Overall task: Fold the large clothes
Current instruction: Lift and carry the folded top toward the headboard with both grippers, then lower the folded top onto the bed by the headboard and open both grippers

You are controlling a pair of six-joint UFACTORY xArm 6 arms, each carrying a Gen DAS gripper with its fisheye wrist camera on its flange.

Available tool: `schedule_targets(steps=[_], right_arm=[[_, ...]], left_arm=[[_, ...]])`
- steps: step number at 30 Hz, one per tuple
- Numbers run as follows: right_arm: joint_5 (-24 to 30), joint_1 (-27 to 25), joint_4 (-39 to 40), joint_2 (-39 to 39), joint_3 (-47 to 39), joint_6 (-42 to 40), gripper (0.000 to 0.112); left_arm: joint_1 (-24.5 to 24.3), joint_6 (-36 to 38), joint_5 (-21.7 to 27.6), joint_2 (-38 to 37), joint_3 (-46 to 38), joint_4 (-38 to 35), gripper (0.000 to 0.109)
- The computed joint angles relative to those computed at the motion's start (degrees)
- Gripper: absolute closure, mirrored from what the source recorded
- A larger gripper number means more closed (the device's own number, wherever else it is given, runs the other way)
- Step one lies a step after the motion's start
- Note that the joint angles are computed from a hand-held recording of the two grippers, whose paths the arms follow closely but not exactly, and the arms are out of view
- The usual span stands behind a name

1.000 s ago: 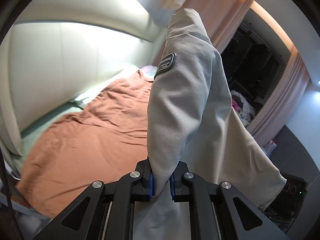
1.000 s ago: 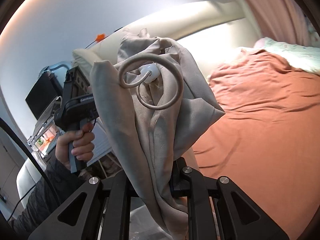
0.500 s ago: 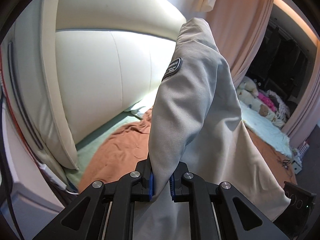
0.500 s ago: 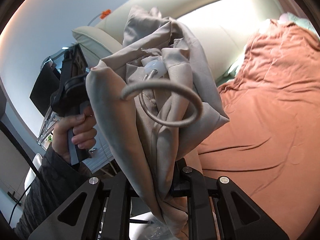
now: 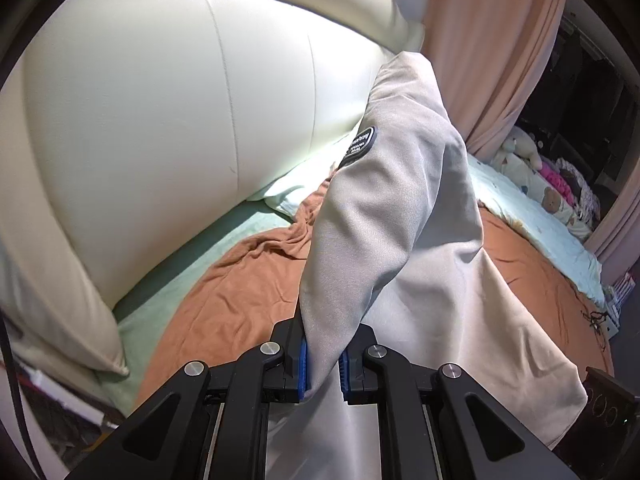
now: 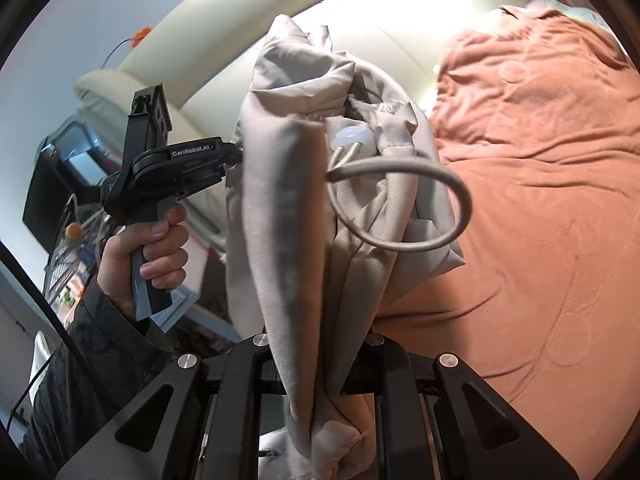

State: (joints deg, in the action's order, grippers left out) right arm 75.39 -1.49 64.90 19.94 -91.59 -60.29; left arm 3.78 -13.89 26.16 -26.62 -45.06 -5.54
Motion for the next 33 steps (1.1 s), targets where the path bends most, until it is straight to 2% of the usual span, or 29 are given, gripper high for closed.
schedule_targets(steps=[4,6,8,9,10,11,13,16,20,25,29,33], right_arm=[[-1.1,-1.1,-2.1,7.5,-8.2,3.8,0.101],[-3.7,-0.8,-5.1,10.9,-11.7,7.5,0.095],[-6.6,-0.3,-11.2,15.1,-16.1,13.3,0.078],[-6.4,-0.5,-15.1,18.9,-20.4,18.0,0.058],[-5.8,-0.6,-16.7,20.8,-22.4,20.3,0.053],[-4.7,-1.2,-17.3,22.8,-24.5,21.7,0.053],[-2.8,-2.7,-17.7,26.4,-28.7,22.7,0.052],[1.8,-4.7,-17.8,31.1,-35.6,25.0,0.052],[2.8,-5.8,-16.9,29.3,-33.8,23.3,0.052],[-2.7,-6.1,-15.6,16.9,-16.2,16.2,0.052],[-4.1,-7.1,-14.9,10.6,-8.7,12.6,0.052],[-1.8,-11.1,-14.5,4.1,-3.1,8.0,0.052]], left_arm=[[-1.1,0.4,-0.8,6.9,-4.0,1.2,0.097],[-1.3,0.8,-0.6,11.6,-6.7,0.8,0.097],[-1.5,-1.2,1.8,16.3,-9.8,2.8,0.092],[-1.8,-4.2,3.3,18.5,-11.0,5.6,0.083],[-1.9,-6.5,3.1,19.3,-10.8,7.5,0.075],[-1.7,-8.9,2.0,19.3,-9.7,9.9,0.073],[-1.4,-9.1,0.0,18.1,-7.0,9.3,0.061],[-1.2,-10.3,-0.8,15.1,-3.1,10.2,0.059],[-1.3,-11.3,-1.3,11.0,2.7,9.8,0.059],[-3.4,-14.9,-1.3,3.3,9.3,10.2,0.059],[-6.9,-21.9,0.4,-4.1,13.8,14.1,0.059],[-12.6,-29.0,4.5,-9.5,15.5,19.0,0.059]])
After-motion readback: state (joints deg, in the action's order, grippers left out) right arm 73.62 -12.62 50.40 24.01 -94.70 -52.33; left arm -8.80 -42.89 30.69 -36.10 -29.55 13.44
